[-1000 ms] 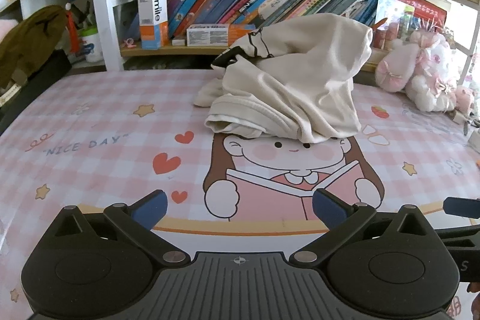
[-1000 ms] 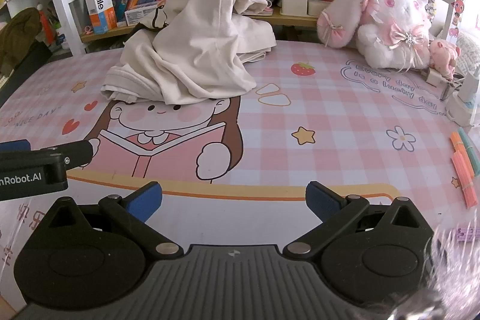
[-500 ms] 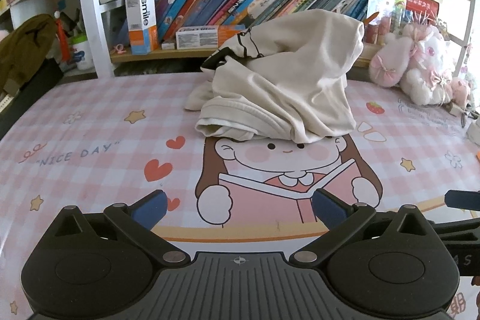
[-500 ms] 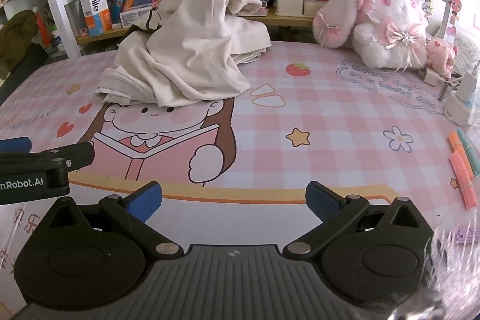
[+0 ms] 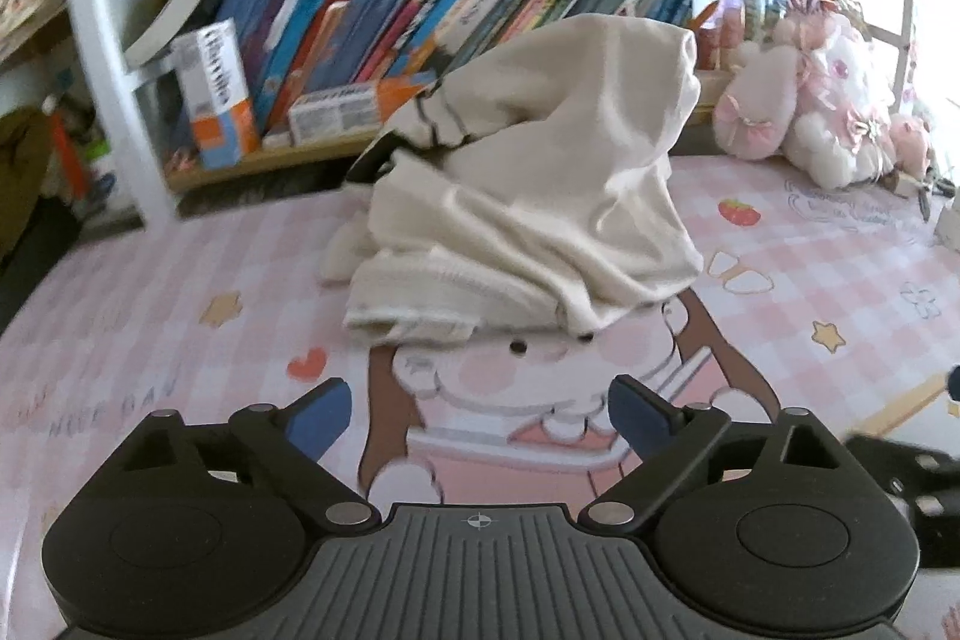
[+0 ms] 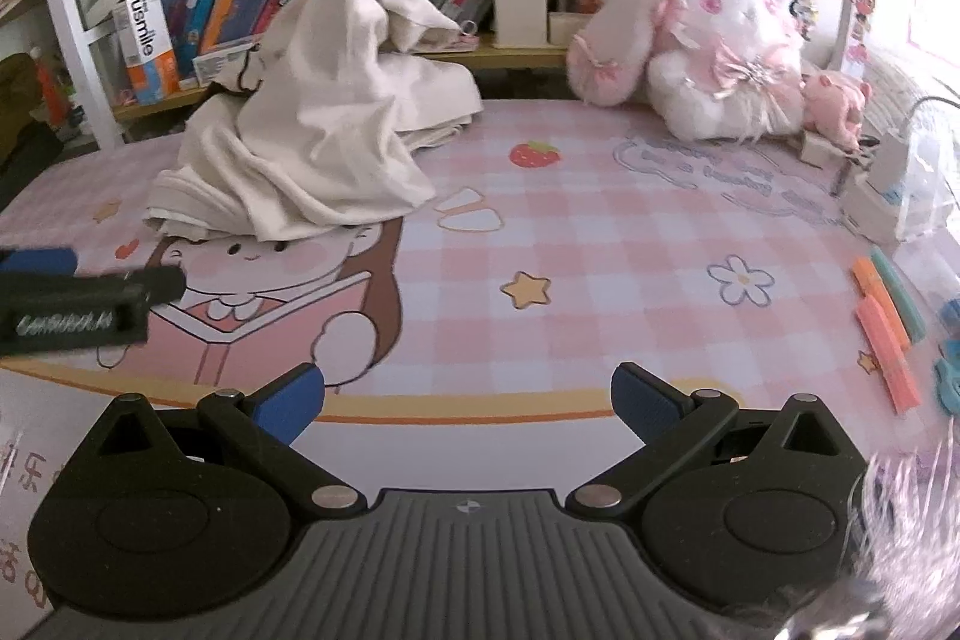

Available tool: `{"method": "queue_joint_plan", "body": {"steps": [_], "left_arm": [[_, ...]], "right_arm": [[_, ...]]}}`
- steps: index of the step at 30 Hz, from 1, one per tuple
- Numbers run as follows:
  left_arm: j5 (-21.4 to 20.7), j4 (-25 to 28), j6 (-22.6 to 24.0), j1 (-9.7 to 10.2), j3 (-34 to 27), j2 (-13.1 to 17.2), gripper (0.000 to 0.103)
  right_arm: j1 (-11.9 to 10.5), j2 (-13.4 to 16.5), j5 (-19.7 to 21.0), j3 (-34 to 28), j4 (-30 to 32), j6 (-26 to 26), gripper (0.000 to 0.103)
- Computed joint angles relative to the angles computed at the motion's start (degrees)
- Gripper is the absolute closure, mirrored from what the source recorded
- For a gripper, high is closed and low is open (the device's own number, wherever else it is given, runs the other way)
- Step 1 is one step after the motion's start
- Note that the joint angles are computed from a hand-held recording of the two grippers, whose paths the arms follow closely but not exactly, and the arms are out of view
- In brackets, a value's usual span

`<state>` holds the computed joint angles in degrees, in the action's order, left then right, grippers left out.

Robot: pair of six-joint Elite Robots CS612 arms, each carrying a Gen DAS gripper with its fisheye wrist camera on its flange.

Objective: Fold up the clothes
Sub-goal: 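Reach both grippers into the beige T-shirt heap and grasp its shoulders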

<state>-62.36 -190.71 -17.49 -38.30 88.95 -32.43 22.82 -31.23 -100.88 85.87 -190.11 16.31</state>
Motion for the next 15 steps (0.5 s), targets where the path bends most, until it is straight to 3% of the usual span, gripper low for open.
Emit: {"method": "queue_joint_plan", "body": {"steps": [6,15], "left_arm": [[1.2,1.4,4.4,0.55,-5.4,2.7,0.009],[2.4,5.9,5.9,1.92,-12.0,6.0,0.009]], "right_arm": [[-0.2,-0.4,-0.5,0.8,0.2,-0.5,0.0],[-0.2,-1.0,-0.9,2.5,-1.5,-3.3,0.0]]}}
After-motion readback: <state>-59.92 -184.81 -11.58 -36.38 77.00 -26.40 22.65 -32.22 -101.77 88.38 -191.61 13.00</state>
